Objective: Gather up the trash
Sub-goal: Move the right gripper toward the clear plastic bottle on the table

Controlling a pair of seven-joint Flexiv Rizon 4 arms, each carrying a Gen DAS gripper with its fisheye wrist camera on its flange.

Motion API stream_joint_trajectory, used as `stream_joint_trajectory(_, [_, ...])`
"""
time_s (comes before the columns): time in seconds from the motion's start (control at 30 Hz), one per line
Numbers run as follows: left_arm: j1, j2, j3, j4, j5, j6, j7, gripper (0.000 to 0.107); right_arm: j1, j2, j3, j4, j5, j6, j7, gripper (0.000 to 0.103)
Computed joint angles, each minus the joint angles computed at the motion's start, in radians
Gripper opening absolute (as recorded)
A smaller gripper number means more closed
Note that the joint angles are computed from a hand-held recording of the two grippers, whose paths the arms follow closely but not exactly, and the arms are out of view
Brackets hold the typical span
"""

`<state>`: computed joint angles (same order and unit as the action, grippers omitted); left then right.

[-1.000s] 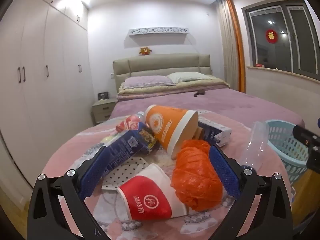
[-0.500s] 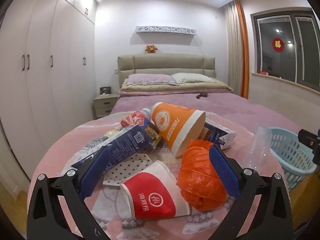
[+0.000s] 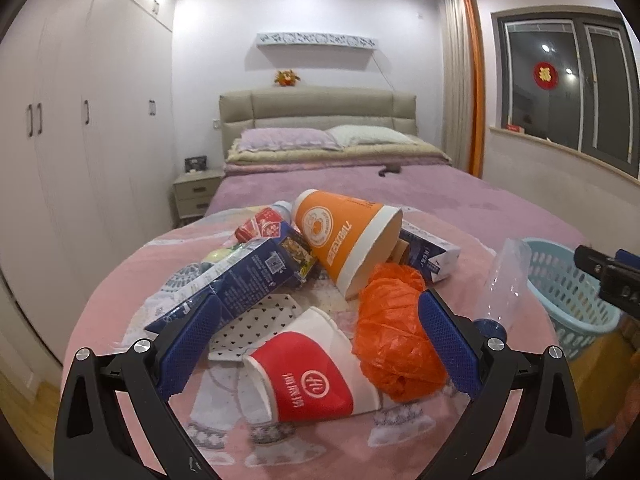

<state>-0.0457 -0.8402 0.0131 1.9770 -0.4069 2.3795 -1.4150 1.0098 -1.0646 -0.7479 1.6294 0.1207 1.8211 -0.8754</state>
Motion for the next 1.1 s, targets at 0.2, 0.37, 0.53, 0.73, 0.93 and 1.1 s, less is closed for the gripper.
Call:
stream_joint_trajectory(0.2, [0.070,0.055,-0.018,0.013,0.123,-0.061,-0.001,0.096,0.021,-0.024,-0.037,-0.010,0.003,-0.016,0.024,0.080])
stream_joint_trajectory(0.37, [0.151,0.078,-0.059,0.006,0.222,-0.122,-0.054,0.096,0.025,-0.032,-0.050,-0.020,-0.001,-0.017,0.041,0.080])
stream_joint_trajectory(0.53, [0.167,0.080,-0.060,0.002,0.262,-0.138,-0.080,0.096,0.041,-0.040,-0.075,-0.020,-0.003,-0.020,0.048,0.080])
stream_joint_trajectory(0.73, [0.202,0.089,-0.075,0.004,0.309,-0.164,-0.111,0.096,0.051,-0.041,-0.087,-0.021,-0.012,-0.027,0.052,0.080])
stream_joint_trajectory(0.93, [0.229,0.094,-0.086,0.004,0.351,-0.177,-0.136,0.096,0.062,-0.039,-0.096,-0.012,-0.012,-0.022,0.050,0.080])
stream_joint_trajectory(1.1, [0.236,0.098,-0.085,0.007,0.367,-0.173,-0.146,0.096,0.073,-0.039,-0.104,-0.010,-0.011,-0.023,0.046,0.080])
